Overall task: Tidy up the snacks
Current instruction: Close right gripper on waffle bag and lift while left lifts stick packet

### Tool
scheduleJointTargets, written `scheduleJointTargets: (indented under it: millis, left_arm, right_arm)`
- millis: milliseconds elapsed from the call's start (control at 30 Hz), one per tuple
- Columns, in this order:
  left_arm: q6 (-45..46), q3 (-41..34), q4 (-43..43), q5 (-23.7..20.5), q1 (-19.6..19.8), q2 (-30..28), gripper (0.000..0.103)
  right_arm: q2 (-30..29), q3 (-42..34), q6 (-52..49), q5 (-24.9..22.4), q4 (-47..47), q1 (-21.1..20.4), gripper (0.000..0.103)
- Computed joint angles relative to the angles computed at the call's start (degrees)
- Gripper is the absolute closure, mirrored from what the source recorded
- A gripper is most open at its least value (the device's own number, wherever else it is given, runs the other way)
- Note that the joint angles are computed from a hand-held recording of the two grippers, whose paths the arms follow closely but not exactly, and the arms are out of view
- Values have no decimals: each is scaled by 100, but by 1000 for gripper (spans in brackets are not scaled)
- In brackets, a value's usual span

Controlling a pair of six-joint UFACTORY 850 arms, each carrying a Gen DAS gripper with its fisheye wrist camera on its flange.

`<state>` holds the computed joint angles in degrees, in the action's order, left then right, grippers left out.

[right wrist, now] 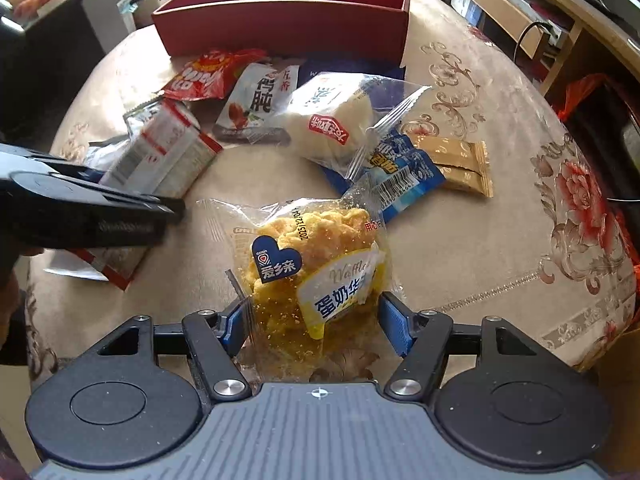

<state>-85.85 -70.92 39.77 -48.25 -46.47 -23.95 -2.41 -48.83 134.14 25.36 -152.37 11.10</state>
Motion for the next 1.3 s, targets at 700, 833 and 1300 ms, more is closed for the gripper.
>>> scheduleJointTargets:
  millis: [700,833,1300]
  left_arm:
    - [234,187,-779,640,97,341,83]
    - [291,18,-632,691,29,108,83]
    - [-28,201,-673,782,6,338,95]
  right_arm:
    - [63,-25,-669,227,825,-163,44]
    - [-64,-92,-335,165,526,-116,39]
    - [-23,-89,-584,212,1027,-357,53]
